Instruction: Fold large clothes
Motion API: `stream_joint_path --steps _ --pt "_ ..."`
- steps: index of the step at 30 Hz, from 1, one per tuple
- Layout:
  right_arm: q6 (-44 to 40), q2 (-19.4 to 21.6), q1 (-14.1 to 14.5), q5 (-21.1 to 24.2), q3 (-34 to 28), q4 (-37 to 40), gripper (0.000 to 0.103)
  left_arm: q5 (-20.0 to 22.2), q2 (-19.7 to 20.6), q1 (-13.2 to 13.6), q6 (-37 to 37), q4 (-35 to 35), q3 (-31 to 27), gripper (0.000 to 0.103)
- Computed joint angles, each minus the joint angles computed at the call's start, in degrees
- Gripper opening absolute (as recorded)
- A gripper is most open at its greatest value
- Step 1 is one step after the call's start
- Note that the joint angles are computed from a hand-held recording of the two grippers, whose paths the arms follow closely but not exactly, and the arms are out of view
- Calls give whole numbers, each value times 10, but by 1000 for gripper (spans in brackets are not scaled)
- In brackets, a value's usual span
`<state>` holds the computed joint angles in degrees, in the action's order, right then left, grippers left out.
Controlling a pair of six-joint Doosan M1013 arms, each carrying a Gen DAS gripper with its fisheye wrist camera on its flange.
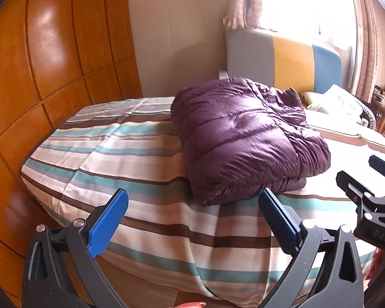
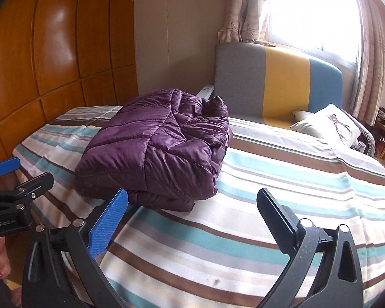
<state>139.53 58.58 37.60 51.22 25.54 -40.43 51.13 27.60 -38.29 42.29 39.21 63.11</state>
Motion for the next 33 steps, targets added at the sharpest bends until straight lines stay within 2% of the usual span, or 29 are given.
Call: stream_joint_path --steps 13,33 --pt "2 6 4 30 -18 -7 100 -7 -9 -7 -10 5 16 101" --pt "0 4 2 28 -12 2 100 -3 -7 -5 -12 -3 14 101"
